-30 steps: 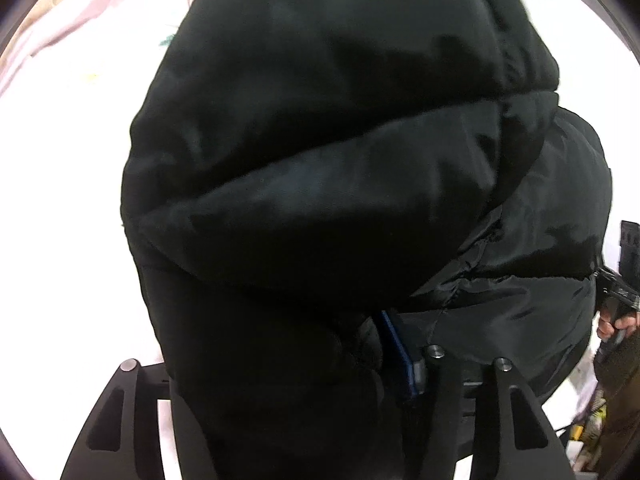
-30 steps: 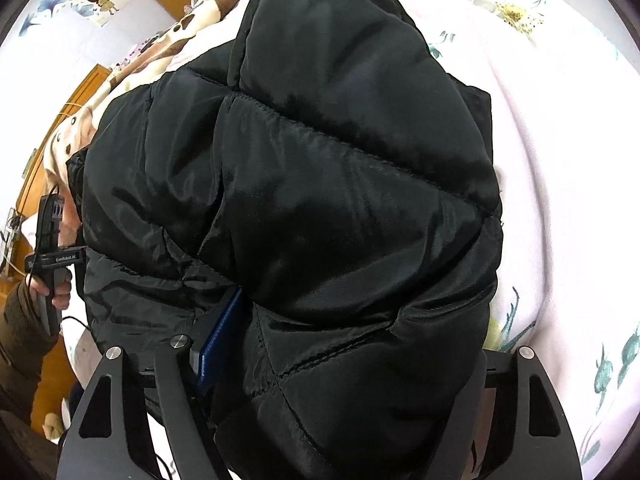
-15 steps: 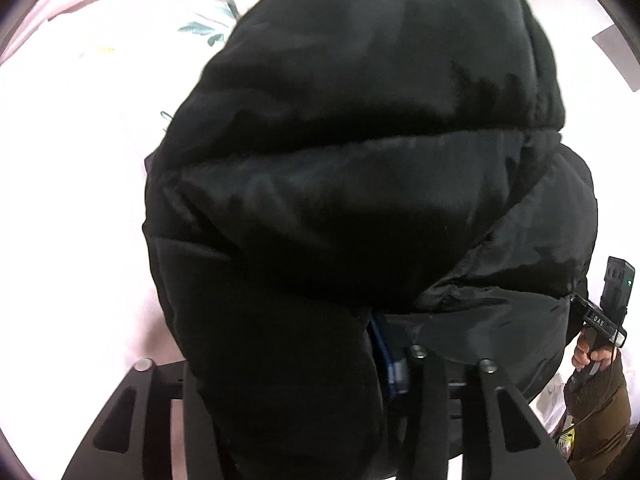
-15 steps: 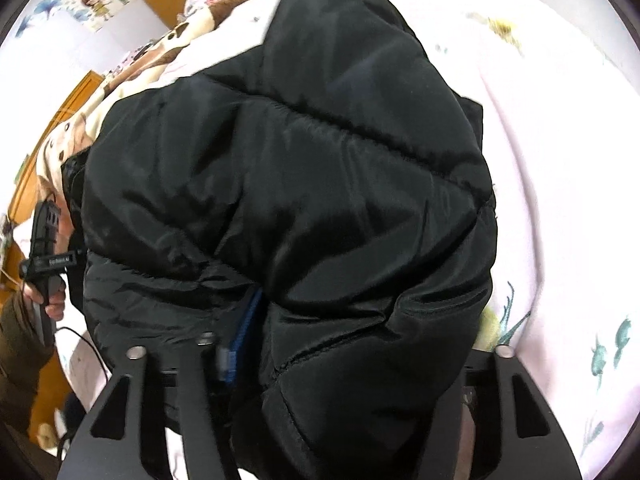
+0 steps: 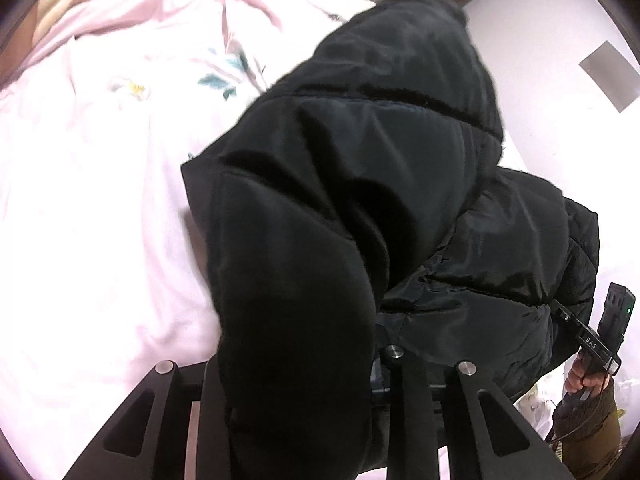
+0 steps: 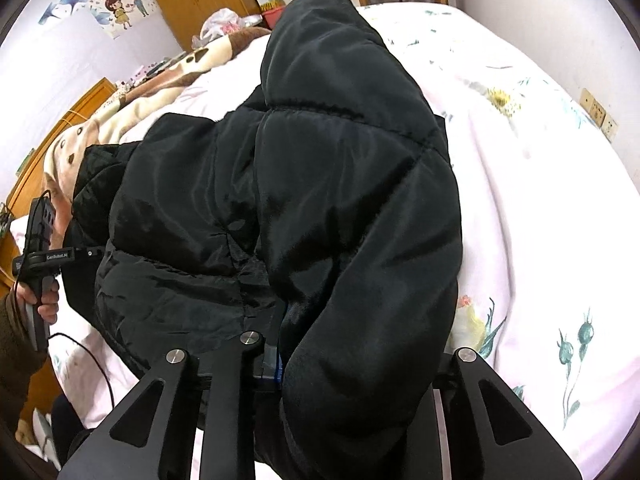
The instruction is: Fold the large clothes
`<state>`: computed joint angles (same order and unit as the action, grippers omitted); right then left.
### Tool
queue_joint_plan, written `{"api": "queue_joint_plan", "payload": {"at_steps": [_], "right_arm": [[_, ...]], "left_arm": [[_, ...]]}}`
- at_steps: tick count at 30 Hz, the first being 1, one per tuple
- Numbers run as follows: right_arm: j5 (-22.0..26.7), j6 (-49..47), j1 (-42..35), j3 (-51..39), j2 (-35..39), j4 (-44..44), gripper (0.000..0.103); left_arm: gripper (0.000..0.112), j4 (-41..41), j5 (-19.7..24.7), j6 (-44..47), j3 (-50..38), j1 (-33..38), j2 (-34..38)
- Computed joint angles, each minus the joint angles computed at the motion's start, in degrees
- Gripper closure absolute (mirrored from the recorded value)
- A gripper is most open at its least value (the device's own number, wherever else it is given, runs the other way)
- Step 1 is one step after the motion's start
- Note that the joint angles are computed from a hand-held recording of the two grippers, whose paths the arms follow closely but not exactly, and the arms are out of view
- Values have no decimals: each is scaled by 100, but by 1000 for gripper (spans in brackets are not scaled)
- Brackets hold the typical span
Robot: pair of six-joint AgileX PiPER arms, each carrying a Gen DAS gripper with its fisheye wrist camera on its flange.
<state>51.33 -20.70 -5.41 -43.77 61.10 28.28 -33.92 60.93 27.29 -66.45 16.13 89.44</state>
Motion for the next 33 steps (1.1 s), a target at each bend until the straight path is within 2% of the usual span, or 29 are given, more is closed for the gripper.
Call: {"api": "queue_joint_plan", "payload": {"at_steps": [4,7,11,14,15,17,19,22,25,29,30,31,33], "right_arm": [[-14,184,173,-20,-276,-3,79],[-113,558,513,-80,-423,-202,80],[-266,541,640,-34,-514,-138,80],[-418,812,953,-55,-549,-263,80],[-512,972,1121,-53,-563,-362,80],[-606,1105,1328,-75,-568,-417,81],[-588,914,1269,-47,-618,-268,81],[-845,1300,1746,-109,-517,-511,81],[-966,1110,1786,-78,-442,-323,81],[-1409,1650,2431,-130,-157,-675,81],[-1514,1786,2596,-149,-88,-761,81],[-1435,1694,2531,-140,-166,-711,81],[-1536,1636,2610,-184,-40,-628,81]], "left_arm": [[84,-190,10,549,267,364,-162],[85,-201,38,514,266,374,-306],[85,-311,49,817,430,610,-450],[85,-683,-337,1621,1235,972,-678],[85,-721,-263,1720,1236,1127,-733],[85,-766,-358,1696,1327,1087,-849],[85,-763,-216,1710,1298,1288,-967],[85,-795,-287,1790,1340,1427,-984],[85,-879,-286,2051,1584,1729,-1113],[85,-858,-123,2249,1667,2190,-1251],[85,-849,-20,2328,1650,2342,-1240],[85,-697,313,2327,1437,2681,-1377],[85,-719,504,2489,1445,2957,-1414]]}}
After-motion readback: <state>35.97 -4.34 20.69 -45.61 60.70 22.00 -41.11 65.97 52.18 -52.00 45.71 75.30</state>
